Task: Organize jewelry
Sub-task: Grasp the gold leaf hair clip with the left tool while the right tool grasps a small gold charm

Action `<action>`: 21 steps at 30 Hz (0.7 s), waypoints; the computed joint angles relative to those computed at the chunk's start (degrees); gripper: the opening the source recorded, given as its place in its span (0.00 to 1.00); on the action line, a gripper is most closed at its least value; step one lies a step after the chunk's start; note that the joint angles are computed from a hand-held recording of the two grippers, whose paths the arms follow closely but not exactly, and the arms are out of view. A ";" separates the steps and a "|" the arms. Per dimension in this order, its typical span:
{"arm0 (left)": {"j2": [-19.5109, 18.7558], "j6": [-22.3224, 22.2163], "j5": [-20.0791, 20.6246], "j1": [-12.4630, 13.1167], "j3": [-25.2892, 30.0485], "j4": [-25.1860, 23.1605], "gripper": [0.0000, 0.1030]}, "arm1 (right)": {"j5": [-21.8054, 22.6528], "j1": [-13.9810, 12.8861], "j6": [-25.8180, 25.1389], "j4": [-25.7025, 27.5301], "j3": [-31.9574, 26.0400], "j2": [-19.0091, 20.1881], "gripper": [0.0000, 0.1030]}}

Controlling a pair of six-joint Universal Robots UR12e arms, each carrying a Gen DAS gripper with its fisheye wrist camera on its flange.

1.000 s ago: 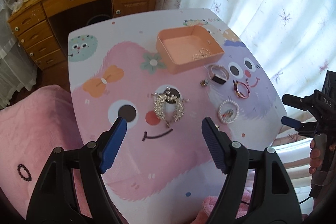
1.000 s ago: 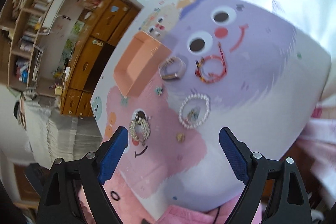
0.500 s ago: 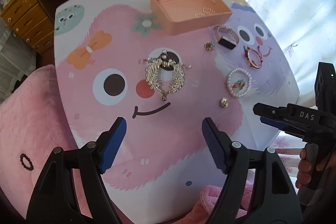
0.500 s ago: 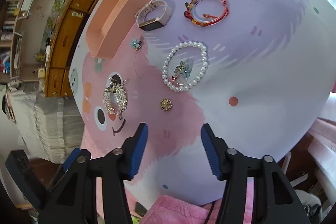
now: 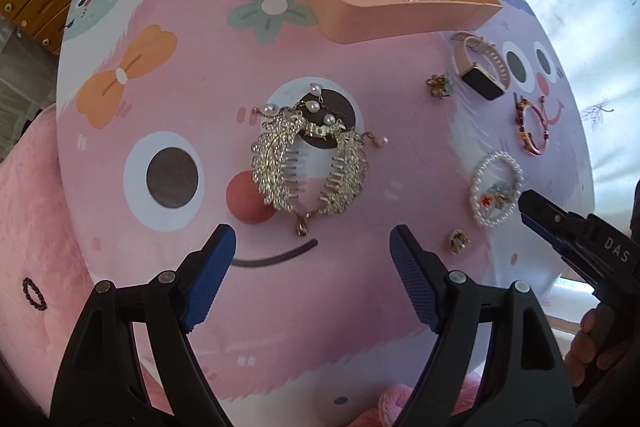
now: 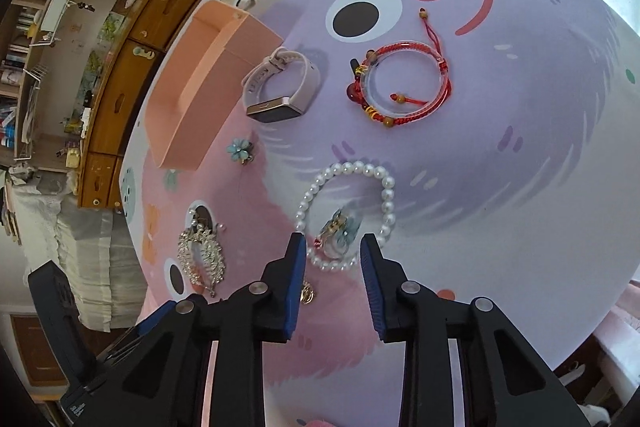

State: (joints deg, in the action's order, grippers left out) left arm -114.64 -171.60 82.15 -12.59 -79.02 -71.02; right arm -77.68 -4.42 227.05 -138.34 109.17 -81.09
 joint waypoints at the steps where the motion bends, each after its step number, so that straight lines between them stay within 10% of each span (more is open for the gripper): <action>1: -0.41 -0.18 0.07 -0.11 0.26 0.11 0.75 | 0.27 -0.10 -0.70 0.46 -0.37 0.43 0.26; 21: -4.30 -4.98 3.70 -1.61 1.97 5.04 0.76 | 2.10 -0.16 -6.94 6.66 -5.20 5.12 0.18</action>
